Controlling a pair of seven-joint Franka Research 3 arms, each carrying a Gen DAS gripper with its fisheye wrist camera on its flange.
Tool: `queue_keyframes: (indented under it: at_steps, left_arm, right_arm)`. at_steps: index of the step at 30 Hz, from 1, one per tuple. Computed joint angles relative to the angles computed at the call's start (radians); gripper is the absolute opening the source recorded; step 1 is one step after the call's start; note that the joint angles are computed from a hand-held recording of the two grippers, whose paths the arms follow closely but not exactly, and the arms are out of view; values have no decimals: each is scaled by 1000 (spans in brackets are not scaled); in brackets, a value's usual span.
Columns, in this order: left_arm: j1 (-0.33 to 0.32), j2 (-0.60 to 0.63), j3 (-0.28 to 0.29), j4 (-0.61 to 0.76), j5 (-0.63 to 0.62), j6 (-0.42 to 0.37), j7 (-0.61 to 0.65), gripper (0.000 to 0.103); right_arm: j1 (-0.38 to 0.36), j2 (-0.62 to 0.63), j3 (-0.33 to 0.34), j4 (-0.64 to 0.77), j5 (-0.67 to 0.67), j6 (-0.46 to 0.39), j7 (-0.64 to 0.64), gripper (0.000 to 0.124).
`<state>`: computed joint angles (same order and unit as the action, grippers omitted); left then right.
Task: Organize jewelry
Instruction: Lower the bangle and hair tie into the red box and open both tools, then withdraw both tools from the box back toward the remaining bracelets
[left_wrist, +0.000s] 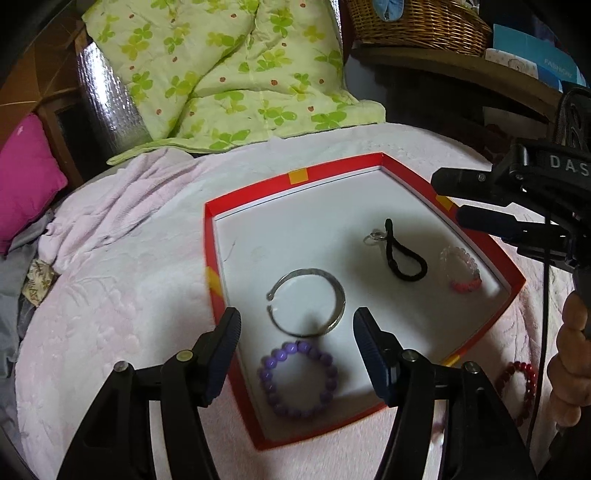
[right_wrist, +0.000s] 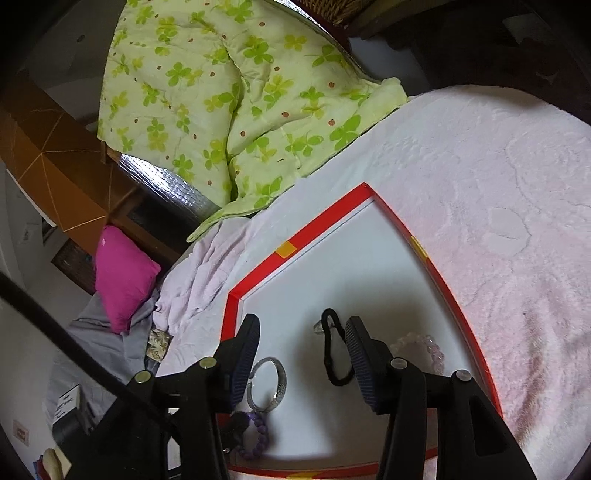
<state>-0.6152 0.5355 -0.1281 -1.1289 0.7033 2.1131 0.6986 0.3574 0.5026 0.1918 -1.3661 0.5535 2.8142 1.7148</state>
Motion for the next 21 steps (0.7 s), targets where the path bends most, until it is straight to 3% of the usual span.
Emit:
queue_keyframes:
  at_steps: [5, 21]
  left_arm:
    - [-6, -51, -2, -71, 29, 7, -33, 67]
    - [4, -116, -41, -160, 59, -15, -94, 68]
  right_arm:
    - [42, -40, -52, -43, -95, -30, 46, 52]
    - [55, -108, -53, -135, -153, -19, 69, 52]
